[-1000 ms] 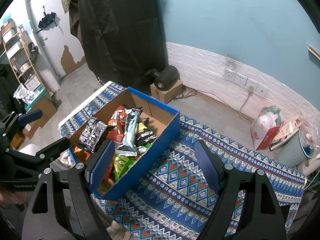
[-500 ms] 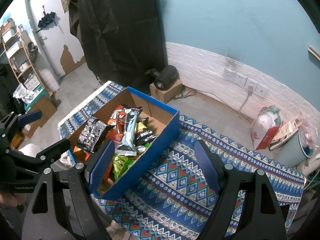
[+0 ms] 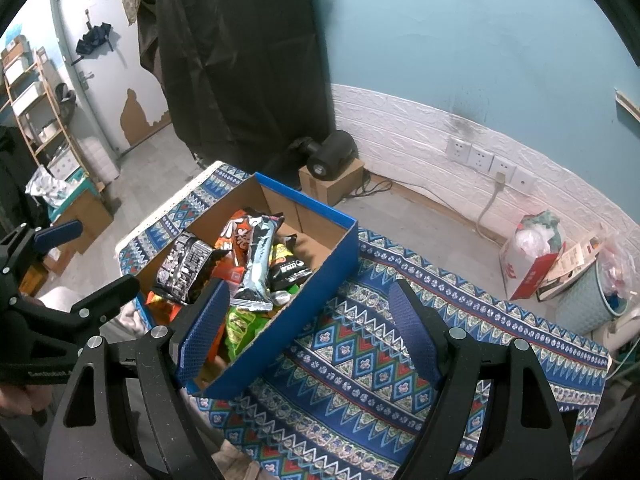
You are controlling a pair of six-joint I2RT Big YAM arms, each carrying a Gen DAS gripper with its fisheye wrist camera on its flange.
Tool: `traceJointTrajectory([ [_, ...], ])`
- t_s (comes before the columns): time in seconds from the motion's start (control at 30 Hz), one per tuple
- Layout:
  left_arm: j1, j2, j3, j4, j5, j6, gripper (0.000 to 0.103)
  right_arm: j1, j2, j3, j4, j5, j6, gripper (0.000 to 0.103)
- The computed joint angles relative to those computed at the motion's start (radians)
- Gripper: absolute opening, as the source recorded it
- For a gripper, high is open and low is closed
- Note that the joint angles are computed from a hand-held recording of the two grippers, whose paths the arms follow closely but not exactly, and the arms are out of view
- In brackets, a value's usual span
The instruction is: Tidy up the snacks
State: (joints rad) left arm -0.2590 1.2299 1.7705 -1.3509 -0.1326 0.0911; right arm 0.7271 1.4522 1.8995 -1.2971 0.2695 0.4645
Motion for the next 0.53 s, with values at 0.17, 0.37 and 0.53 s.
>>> traceJointTrajectory([
  [0.17, 0.0, -0.002, -0.001, -0.002, 0.003, -0.008, 0.102, 0.0, 0.001, 0.003, -0.001, -0.001, -0.001, 0.081],
  [0.37, -0.004, -0.012, -0.012, 0.012, 0.0, -0.005, 0.102, 0.0, 0.001, 0.003, -0.002, 0.001, -0.001, 0.081],
  [0.53, -0.007, -0.011, -0.011, 0.007, 0.003, -0.003, 0.102, 0.001, 0.001, 0.003, -0.002, 0.001, -0.001, 0.081],
])
